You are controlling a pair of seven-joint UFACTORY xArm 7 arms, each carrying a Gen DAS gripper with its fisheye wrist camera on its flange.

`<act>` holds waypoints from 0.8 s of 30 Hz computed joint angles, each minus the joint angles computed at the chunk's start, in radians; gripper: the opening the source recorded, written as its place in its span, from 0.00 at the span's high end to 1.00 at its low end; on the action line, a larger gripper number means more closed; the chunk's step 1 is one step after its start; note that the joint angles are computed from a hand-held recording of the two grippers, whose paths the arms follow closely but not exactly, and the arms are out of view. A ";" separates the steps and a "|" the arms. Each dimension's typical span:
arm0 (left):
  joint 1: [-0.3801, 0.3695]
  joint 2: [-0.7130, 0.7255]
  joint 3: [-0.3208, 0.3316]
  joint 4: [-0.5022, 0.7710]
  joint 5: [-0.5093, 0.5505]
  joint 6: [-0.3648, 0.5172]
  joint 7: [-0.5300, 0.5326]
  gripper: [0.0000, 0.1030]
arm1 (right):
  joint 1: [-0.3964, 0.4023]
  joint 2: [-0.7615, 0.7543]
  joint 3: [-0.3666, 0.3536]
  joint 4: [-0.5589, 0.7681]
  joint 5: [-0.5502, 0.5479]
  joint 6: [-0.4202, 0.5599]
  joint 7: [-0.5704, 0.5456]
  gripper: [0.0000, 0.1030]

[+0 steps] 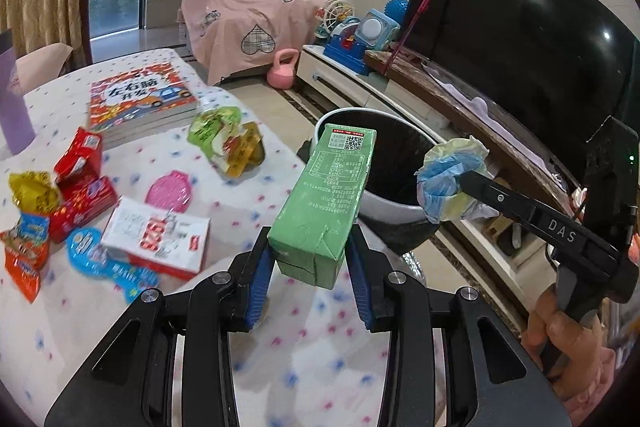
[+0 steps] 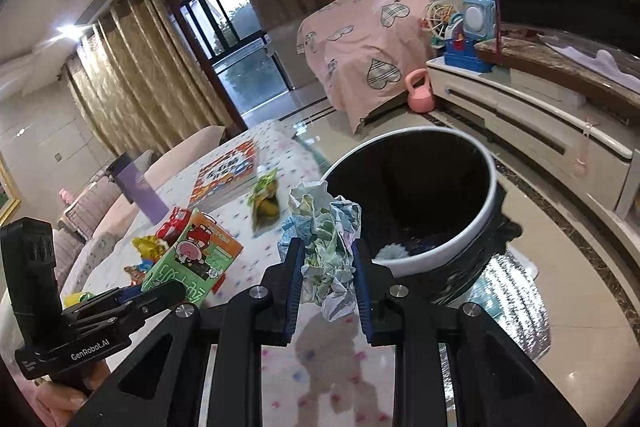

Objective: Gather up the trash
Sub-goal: 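Carry carton and tissue over the bin and open both tools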

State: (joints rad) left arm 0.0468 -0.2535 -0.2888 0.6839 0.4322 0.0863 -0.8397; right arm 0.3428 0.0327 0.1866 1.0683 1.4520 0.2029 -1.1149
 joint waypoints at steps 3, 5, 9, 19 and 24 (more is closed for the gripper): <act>0.007 0.042 -0.013 0.049 0.025 0.015 -0.014 0.67 | -0.006 0.007 -0.004 0.011 -0.007 -0.008 0.001 0.77; 0.001 0.075 -0.011 0.085 0.056 0.027 -0.031 0.67 | -0.012 0.019 -0.006 0.025 -0.018 -0.013 0.009 0.77; -0.056 0.143 0.032 0.156 0.068 0.054 -0.028 0.67 | -0.030 0.046 -0.006 0.054 -0.061 -0.019 0.039 0.77; -0.175 0.272 0.138 0.311 0.111 0.106 -0.030 0.66 | -0.088 0.119 0.014 0.127 -0.168 -0.021 0.110 0.76; -0.240 0.327 0.193 0.379 0.110 0.128 -0.017 0.66 | -0.113 0.158 0.028 0.160 -0.266 -0.025 0.183 0.76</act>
